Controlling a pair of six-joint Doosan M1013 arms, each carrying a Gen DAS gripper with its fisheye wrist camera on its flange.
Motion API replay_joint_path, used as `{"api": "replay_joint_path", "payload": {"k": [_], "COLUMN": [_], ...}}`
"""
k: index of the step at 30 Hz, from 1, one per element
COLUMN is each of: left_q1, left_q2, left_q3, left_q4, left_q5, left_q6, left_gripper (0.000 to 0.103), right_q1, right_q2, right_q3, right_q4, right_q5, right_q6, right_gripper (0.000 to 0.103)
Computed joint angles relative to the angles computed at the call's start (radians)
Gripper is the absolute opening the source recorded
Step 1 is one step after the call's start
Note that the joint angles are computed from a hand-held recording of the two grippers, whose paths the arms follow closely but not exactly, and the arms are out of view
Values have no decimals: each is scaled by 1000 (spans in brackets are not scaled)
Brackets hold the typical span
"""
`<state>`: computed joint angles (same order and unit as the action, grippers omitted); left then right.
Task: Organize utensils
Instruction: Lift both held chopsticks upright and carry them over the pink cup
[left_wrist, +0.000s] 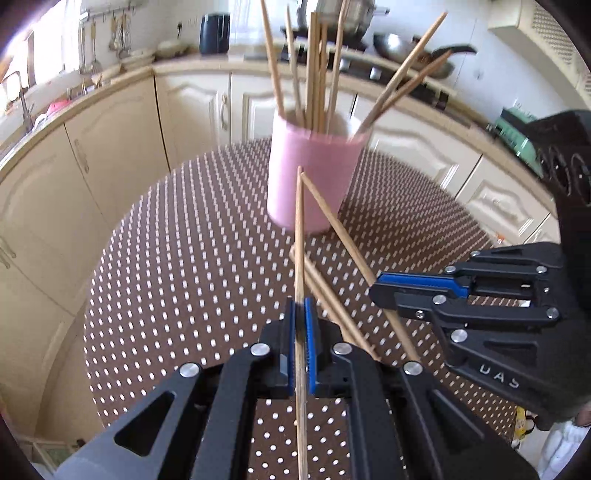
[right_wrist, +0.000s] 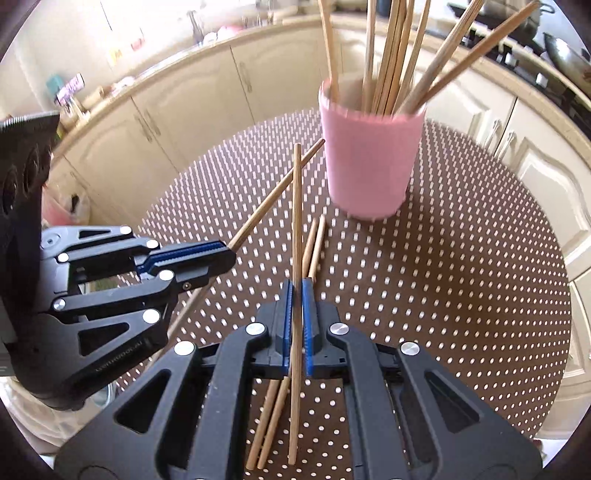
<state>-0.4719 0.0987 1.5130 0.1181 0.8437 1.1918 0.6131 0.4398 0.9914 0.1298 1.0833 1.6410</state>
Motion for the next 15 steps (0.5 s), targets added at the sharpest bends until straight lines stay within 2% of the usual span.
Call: {"api": "replay_joint_path", "payload": {"k": [6, 13, 15], "left_q1": [-5, -25, -26], "left_q2": [-48, -53, -59], "left_q3": [33, 28, 34], "left_q4": [36, 85, 83], "left_q5": [-119, -220, -269], "left_q6": [-22, -46, -41], "left_gripper": [5, 5, 5], "right_q1": [-13, -23, -24], "right_q2": [-54, -90, -103], "right_q3": [57, 100, 116], "right_q4": [45, 97, 102], "right_q5": [-147, -279, -327], "right_q6": [-10, -26, -22], "right_gripper": [6, 6, 6]}}
